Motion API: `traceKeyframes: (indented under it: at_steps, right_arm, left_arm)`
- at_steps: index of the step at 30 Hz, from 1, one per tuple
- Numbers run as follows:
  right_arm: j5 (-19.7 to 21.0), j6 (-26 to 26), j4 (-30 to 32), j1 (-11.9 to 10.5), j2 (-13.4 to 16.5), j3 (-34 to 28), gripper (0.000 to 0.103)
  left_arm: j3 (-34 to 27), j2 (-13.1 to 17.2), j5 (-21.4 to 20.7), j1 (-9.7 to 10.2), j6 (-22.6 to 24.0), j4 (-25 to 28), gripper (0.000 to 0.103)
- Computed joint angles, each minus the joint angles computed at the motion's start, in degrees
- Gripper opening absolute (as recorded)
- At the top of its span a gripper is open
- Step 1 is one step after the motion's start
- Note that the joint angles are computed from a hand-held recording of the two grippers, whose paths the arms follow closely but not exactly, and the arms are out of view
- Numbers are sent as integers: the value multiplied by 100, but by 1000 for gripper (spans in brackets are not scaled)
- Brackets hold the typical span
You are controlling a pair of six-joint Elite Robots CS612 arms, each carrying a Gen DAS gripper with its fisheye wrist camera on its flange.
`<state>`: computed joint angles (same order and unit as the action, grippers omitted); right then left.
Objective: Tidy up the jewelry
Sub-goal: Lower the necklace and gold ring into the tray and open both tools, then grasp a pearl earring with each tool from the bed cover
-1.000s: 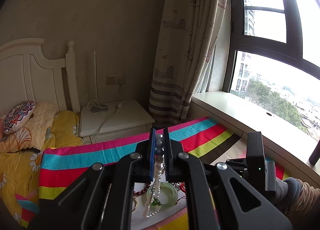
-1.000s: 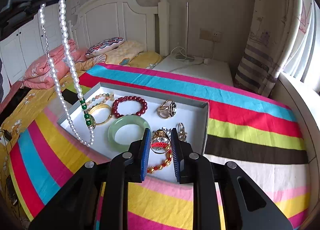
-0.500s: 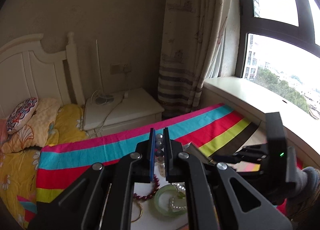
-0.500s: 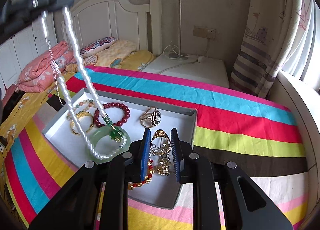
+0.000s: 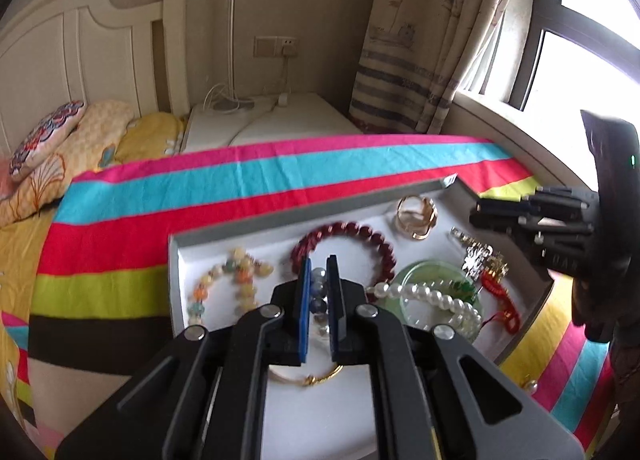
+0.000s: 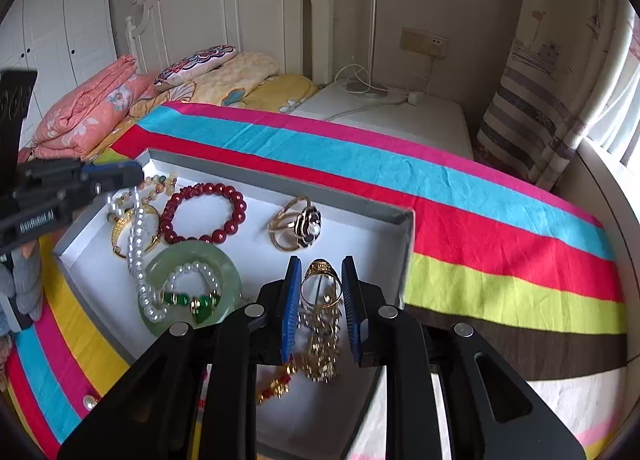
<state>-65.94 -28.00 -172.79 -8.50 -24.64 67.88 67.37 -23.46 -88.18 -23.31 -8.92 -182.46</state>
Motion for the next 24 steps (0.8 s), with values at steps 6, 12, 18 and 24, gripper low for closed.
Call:
traceKeyframes:
  at_steps: [6,12,18,24]
  right_arm:
    - [-135,146,406,60,187,-448,20]
    - [78,684,367,-29,268,-565,40]
    - [309,736,-208,-161,4,-27,40]
    - [498,532,-717,-296,-326,731,49]
  left_arm:
    - [186,-67,243,-2,-209,85,22]
    - [525,-217,536,-33,-482,-602,75]
    - [944,-436,1140,-181,-536,-898,91]
    - [1465,-647,1731,-385,-548,-1177,99]
